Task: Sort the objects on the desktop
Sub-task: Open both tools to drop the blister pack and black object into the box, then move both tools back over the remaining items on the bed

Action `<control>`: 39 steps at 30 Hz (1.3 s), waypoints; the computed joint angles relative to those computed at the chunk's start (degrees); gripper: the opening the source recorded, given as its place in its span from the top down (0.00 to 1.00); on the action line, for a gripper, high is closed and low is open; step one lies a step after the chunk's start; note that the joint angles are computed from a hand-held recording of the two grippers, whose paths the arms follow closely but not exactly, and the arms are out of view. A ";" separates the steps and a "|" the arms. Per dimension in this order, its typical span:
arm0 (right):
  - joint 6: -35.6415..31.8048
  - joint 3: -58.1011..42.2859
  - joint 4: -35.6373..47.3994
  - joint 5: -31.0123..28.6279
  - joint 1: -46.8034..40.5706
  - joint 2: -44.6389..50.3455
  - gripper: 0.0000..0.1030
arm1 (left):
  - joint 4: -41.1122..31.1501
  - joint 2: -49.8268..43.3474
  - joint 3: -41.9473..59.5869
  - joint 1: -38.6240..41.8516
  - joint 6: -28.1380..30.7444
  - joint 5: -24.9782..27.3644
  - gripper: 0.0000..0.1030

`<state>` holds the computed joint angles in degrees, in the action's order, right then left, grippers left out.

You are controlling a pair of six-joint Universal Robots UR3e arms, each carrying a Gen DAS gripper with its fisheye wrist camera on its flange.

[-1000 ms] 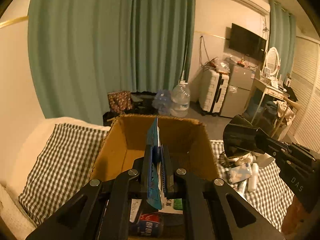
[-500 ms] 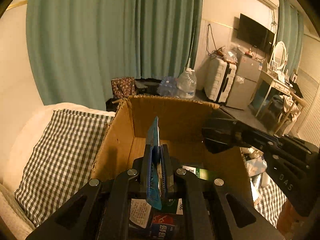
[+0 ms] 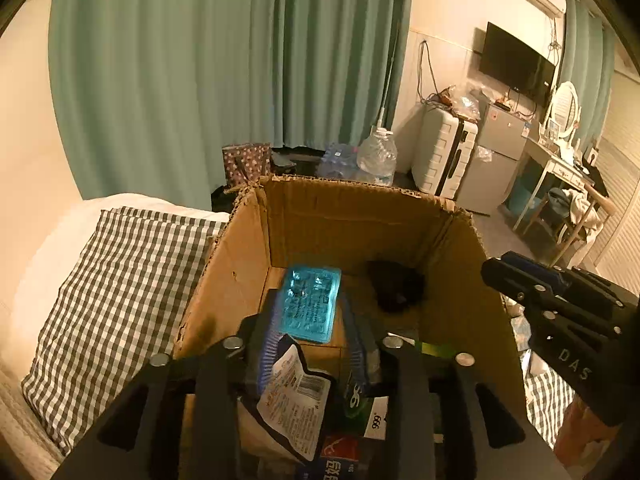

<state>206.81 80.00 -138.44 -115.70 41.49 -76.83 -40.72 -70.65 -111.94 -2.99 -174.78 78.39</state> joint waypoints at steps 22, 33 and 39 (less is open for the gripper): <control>4.81 7.72 7.67 -9.44 3.53 -19.05 0.39 | -1.17 2.52 9.37 -12.59 -9.34 10.26 0.00; 9.85 13.26 16.48 -17.12 5.93 -31.92 0.10 | 2.22 -5.65 18.62 -32.03 -14.24 25.53 0.00; 12.62 16.99 21.94 -18.74 4.71 -40.19 0.04 | 3.97 -13.03 24.94 -39.80 -16.83 31.42 0.00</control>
